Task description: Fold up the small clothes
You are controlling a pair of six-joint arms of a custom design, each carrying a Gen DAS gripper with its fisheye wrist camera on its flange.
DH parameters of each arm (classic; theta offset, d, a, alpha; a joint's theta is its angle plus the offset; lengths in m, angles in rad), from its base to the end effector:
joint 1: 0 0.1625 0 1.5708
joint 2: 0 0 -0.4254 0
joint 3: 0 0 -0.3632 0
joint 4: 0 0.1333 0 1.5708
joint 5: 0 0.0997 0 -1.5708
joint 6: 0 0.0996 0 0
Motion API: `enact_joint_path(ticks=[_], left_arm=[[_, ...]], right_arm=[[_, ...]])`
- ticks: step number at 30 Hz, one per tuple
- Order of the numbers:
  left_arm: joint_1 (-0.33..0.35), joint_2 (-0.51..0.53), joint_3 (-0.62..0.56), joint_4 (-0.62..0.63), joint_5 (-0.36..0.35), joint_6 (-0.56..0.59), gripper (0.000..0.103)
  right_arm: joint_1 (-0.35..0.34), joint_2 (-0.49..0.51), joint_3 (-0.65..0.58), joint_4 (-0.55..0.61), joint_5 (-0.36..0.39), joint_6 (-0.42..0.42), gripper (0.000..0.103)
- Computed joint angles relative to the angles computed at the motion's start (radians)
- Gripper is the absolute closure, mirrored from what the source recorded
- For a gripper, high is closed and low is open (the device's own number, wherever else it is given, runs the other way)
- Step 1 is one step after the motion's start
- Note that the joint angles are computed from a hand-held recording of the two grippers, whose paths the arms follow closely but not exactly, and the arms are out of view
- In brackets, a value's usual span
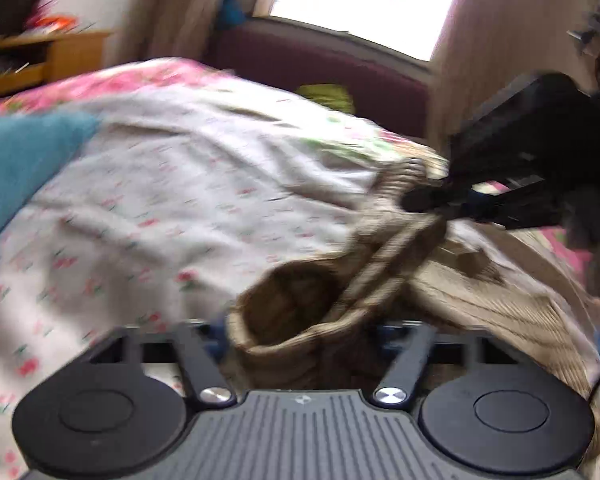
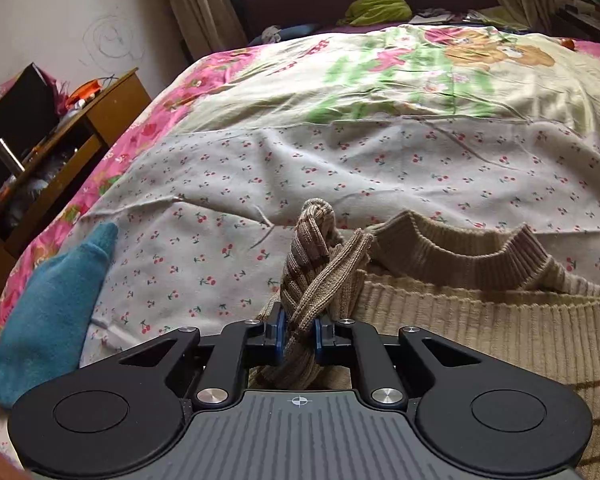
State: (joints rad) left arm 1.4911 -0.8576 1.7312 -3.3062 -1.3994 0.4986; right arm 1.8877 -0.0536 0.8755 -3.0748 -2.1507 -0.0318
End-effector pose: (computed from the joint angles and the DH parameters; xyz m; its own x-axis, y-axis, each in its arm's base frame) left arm 0.0980 -0.6608 0.2176 -0.8469 0.2659 -0.4605 0.5201 0.5942 -0.6135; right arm 0.3247 -0.7375 -0.0826 -0.8944 0.0441 0.4452 -0.2705 0.7394 -0.6166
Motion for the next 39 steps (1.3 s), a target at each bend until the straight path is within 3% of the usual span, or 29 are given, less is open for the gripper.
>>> enact_joint_path(ticks=[5,13,17,22,24,27,29,31,33,35,39], left_arm=[[-0.008,-0.030,0.040,0.034,-0.076,0.099,0.064],[-0.085,-0.072,0.111,0.085,-0.130,0.115,0.071],[-0.134,-0.059,0.155,0.094,-0.153,0.157,0.071],[-0.178,-0.016,0.190,0.137,-0.102,0.184,0.071],[-0.185,-0.004,0.200,0.136,-0.075,0.190,0.071],[-0.189,0.005,0.198,0.133,-0.053,0.200,0.071],[-0.189,0.008,0.190,0.140,-0.049,0.197,0.071],[-0.192,0.006,0.196,0.131,-0.044,0.206,0.071],[-0.191,0.004,0.203,0.123,-0.042,0.218,0.071],[-0.194,0.007,0.202,0.122,-0.037,0.219,0.071],[-0.202,-0.004,0.211,0.128,-0.048,0.221,0.071]], right_arm=[[-0.020,-0.091,0.179,-0.143,0.038,0.013,0.091],[-0.092,-0.252,0.488,-0.417,0.123,0.058,0.091],[-0.156,-0.306,0.607,-0.482,0.153,0.125,0.090],[-0.241,-0.353,0.746,-0.568,0.293,0.243,0.085],[-0.265,-0.360,0.784,-0.620,0.351,0.263,0.080],[-0.282,-0.358,0.795,-0.644,0.399,0.281,0.062],[-0.277,-0.351,0.775,-0.621,0.405,0.259,0.048],[-0.260,-0.336,0.737,-0.593,0.373,0.238,0.044],[-0.235,-0.314,0.691,-0.567,0.303,0.218,0.048],[-0.214,-0.306,0.658,-0.522,0.226,0.188,0.077],[-0.216,-0.337,0.708,-0.583,0.247,0.161,0.082]])
